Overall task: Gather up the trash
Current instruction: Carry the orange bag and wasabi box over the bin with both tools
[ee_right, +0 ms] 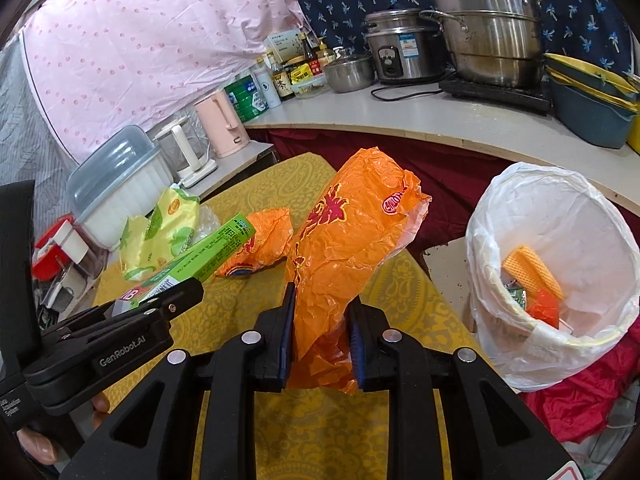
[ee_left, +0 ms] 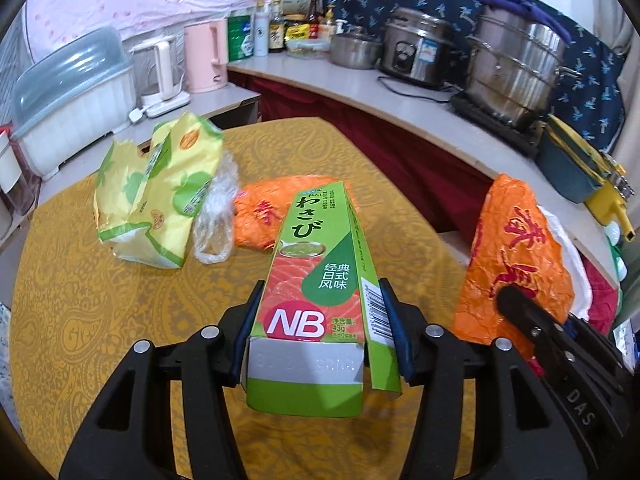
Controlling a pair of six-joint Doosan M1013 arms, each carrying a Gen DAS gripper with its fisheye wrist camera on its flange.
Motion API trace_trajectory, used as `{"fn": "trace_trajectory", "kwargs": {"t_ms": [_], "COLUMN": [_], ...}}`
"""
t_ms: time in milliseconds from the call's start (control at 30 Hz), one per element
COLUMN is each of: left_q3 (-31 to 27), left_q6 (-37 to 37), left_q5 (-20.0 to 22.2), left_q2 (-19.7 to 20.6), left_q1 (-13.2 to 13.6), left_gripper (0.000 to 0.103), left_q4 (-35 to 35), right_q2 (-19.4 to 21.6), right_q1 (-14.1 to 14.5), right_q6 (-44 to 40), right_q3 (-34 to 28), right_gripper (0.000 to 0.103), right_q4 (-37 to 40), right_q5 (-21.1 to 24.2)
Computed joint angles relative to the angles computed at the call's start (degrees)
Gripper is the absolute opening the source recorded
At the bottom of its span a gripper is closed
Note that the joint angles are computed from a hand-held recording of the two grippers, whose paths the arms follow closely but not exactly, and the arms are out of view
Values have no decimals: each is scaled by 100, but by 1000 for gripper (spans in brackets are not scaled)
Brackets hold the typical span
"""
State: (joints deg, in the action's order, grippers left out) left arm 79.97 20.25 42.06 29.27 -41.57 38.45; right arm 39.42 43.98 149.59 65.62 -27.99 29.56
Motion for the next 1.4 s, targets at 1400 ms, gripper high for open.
{"fn": "trace_trajectory", "kwargs": {"t_ms": [1400], "left_q3": [-2843], "left_q6": [3078], "left_q5": [206], "left_q2": [1594], "left_q1": [-641], "left_gripper": [52], "left_q4": [-1539], "right_q2": [-1214], "right_q1": [-721], "right_q6": [3795], "right_q3": [2026], "right_gripper": [22], "right_q4": [-2816], "right_q5": [110]}}
